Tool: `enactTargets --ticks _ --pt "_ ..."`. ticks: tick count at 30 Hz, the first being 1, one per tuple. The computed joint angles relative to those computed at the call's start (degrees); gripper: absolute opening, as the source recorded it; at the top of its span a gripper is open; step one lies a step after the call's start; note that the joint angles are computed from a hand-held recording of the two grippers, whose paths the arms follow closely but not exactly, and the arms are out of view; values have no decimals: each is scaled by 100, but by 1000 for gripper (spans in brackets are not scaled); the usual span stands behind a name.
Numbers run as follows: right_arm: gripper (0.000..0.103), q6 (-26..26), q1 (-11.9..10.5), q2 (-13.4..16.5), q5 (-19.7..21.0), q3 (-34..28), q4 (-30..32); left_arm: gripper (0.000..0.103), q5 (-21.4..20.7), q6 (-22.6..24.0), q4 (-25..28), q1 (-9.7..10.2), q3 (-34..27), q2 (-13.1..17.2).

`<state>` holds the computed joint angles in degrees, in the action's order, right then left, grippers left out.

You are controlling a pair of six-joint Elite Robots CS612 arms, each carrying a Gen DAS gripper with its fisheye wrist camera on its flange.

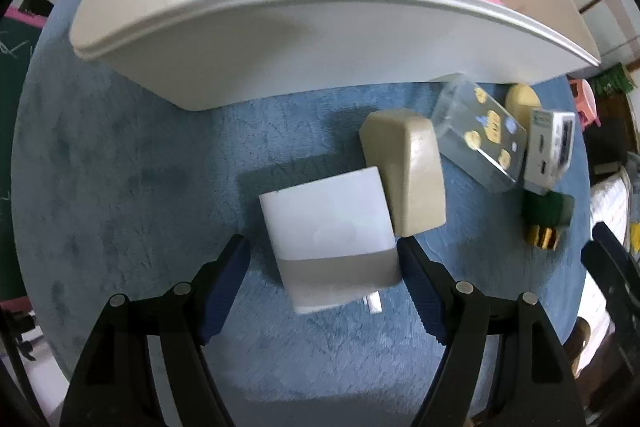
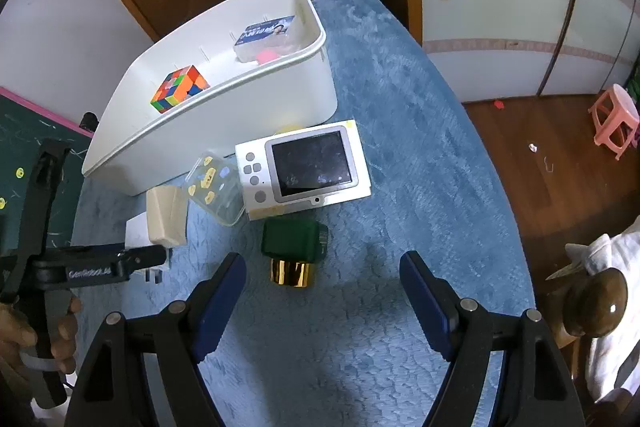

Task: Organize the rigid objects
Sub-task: 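Grasp the white power adapter with the left gripper while the right gripper grasps the green-and-gold cylinder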

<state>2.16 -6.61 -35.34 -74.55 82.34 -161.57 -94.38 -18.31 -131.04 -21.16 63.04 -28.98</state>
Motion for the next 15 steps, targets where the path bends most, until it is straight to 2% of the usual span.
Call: enactTargets --ticks 7,9,11,15 --pt "80 41 6 63 -21 -88 29 78 298 -70 -2 -53 -53 61" --pt "80 69 2 99 -14 -147 44 76 423 -56 -22 -90 -61 69" --pt "80 74 6 151 4 -236 69 65 418 -3 -96 -108 -76 71" --pt "80 6 20 258 62 -426 154 63 454 70 -199 -126 51 8"
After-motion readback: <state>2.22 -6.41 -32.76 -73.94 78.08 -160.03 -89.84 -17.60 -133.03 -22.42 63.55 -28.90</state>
